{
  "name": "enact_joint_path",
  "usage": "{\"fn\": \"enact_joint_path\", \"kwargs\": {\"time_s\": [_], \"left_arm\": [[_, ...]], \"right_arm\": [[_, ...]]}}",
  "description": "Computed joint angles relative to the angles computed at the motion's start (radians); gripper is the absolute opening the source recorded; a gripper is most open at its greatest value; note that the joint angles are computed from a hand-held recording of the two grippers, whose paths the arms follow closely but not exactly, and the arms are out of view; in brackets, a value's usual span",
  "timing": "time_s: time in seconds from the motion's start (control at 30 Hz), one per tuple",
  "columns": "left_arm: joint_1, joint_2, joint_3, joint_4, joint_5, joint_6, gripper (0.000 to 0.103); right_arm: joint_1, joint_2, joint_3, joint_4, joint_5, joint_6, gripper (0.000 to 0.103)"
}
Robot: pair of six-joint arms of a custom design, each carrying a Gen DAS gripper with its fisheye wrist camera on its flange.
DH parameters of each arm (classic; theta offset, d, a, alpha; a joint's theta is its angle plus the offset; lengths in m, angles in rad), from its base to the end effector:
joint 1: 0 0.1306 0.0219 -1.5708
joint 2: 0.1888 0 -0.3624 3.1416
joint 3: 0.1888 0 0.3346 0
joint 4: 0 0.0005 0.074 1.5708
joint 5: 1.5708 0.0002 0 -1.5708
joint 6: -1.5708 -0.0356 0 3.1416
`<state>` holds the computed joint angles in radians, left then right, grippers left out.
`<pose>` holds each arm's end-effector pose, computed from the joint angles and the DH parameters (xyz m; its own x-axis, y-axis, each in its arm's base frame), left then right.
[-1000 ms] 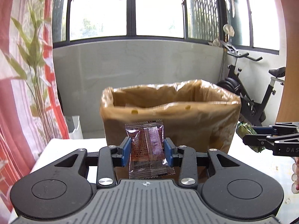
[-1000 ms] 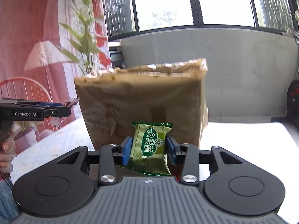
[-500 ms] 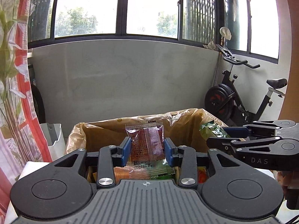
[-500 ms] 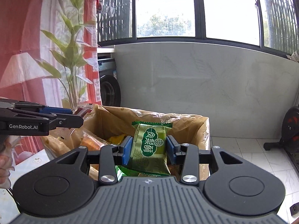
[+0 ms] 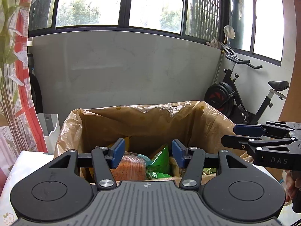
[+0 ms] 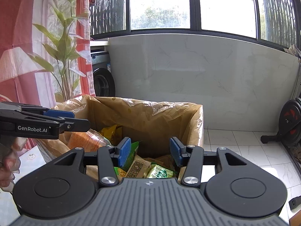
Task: Organize snacks
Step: 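Carry the sachet and green packet into the box and open both tools, then grasp the red snack bag with the right tool, left tool alongside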
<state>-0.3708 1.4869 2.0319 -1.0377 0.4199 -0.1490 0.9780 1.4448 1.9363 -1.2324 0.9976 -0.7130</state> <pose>0.4044 -0.1733 0.6139 -0.3372 0.2765 -0.8999 0.7237 0.6875 -0.0599 0.2534 0.3217 0.5871 -0.3529 0.1111 -0.9290 0.1684 0.9843 0.0537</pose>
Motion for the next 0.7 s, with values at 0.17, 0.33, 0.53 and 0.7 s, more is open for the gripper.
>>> {"fn": "enact_joint_path", "kwargs": {"time_s": [0.17,0.33,0.53,0.7], "left_arm": [[0.050,-0.099,-0.086,0.012,0.082,-0.026,0.057],[0.086,-0.200,-0.196,0.022,0.171,-0.051,0.057],[0.093,-0.277,-0.319,-0.023,0.232,-0.089,0.056],[0.081,-0.267,-0.356,-0.112,0.272,-0.143,0.056]], "right_arm": [[0.085,-0.073,-0.083,0.064,0.089,-0.004,0.050],[0.193,-0.111,-0.121,0.008,0.200,-0.063,0.050],[0.276,-0.101,-0.142,-0.227,0.226,-0.311,0.050],[0.278,-0.120,-0.251,-0.303,0.140,-0.509,0.050]]}}
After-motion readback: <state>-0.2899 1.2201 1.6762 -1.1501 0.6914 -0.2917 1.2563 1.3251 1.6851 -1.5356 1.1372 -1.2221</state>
